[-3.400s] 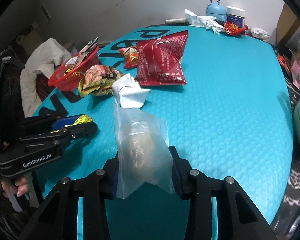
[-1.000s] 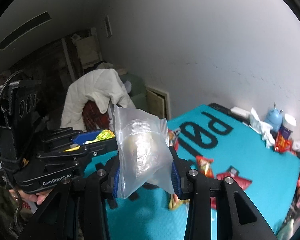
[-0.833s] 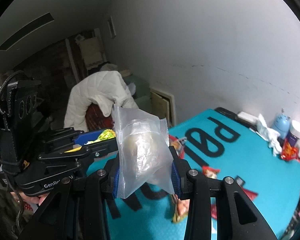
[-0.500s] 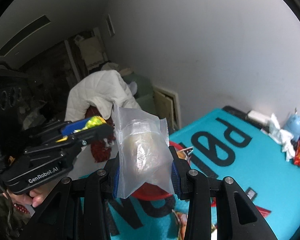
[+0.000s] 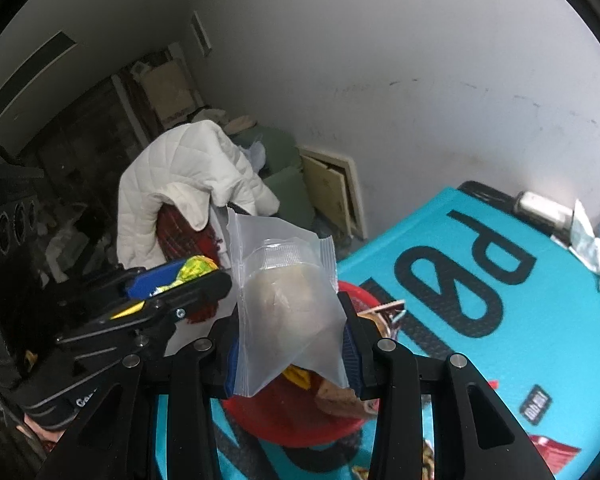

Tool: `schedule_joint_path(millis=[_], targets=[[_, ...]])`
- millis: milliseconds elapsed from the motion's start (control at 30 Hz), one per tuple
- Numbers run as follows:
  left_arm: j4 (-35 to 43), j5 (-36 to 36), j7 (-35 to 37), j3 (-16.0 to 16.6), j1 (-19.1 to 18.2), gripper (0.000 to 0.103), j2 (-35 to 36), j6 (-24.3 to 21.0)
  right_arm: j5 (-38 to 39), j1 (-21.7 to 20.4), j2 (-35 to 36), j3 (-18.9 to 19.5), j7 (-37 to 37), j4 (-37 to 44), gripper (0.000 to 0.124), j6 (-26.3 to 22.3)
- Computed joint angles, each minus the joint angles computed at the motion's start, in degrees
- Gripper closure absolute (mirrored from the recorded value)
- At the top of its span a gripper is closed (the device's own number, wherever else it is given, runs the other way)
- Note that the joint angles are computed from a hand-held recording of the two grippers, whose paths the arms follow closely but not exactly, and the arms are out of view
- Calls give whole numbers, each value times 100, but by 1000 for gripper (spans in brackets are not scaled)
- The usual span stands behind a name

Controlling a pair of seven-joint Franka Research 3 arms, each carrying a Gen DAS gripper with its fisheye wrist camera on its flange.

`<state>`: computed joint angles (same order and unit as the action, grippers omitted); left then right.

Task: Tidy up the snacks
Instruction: 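Open both tools over the red basket, dropping lollipop and clear bag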

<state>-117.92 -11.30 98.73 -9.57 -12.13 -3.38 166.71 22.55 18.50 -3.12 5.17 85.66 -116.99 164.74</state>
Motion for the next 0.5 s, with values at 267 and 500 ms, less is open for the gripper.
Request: schedule_joint_path(millis=[267,500], targets=[[283,496,-542,-95,190,78,467,-222,565,28,379,13,-488,144,85,156],[463,1134,-1046,-165,319,78,804,-284,687,-11,671,43,-570,276,84,106]])
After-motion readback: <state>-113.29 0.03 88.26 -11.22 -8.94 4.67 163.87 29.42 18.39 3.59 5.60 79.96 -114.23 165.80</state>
